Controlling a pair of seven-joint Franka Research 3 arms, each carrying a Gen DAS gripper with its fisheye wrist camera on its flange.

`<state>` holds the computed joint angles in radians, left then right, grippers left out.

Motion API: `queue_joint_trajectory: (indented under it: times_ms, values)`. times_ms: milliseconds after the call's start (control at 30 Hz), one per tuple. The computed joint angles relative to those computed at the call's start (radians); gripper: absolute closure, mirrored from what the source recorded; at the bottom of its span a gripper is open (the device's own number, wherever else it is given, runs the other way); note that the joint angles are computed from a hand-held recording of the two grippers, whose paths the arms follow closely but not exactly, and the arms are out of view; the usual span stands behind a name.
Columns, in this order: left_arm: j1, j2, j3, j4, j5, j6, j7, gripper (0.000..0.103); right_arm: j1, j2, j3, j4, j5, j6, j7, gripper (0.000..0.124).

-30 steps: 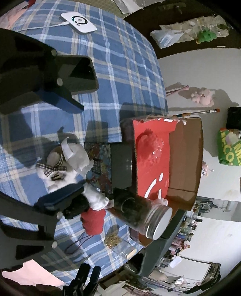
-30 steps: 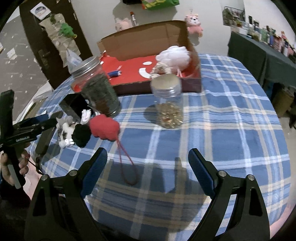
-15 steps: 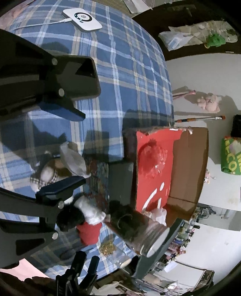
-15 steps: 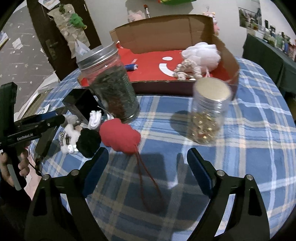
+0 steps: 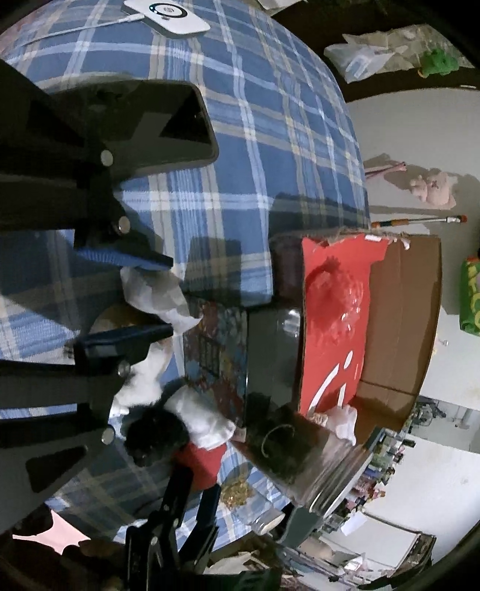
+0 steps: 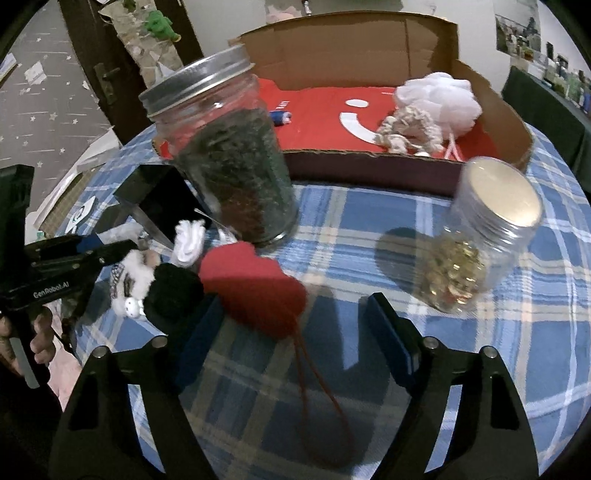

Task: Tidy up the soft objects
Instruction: 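Grasp the white tissue with the left tool while the right tool grasps the red felt heart, then carry the white tissue with the left tool while the right tool carries the red heart over the box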

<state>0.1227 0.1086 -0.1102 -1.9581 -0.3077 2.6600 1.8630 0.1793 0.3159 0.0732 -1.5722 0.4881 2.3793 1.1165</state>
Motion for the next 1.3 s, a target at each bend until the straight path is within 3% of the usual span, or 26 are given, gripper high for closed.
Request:
queue_joint_trajectory:
  times_ms: [167,333,567,1300]
  values:
    - [-0.002,0.003,-0.002,0.003,0.003,-0.002,0.005,0.078,0.005,0.035,0.014,0.044,0.014,-0.010,-0.018,0.046]
    - [-0.003,0.002,-0.001,0.004,0.008,-0.003,-0.001,0.085,-0.003,0.060,0.033,0.079,0.054,-0.044,-0.053,0.075]
    - [-0.001,-0.005,-0.002,-0.010,-0.002,0.013,-0.005,0.092,0.002,0.042,0.031,0.055,0.076,-0.034,-0.067,0.086]
    - [-0.060,-0.118,0.027,-0.099,-0.139,0.058,0.124,0.094,-0.019,-0.174,-0.011,-0.176,0.209,0.021,-0.139,0.089]
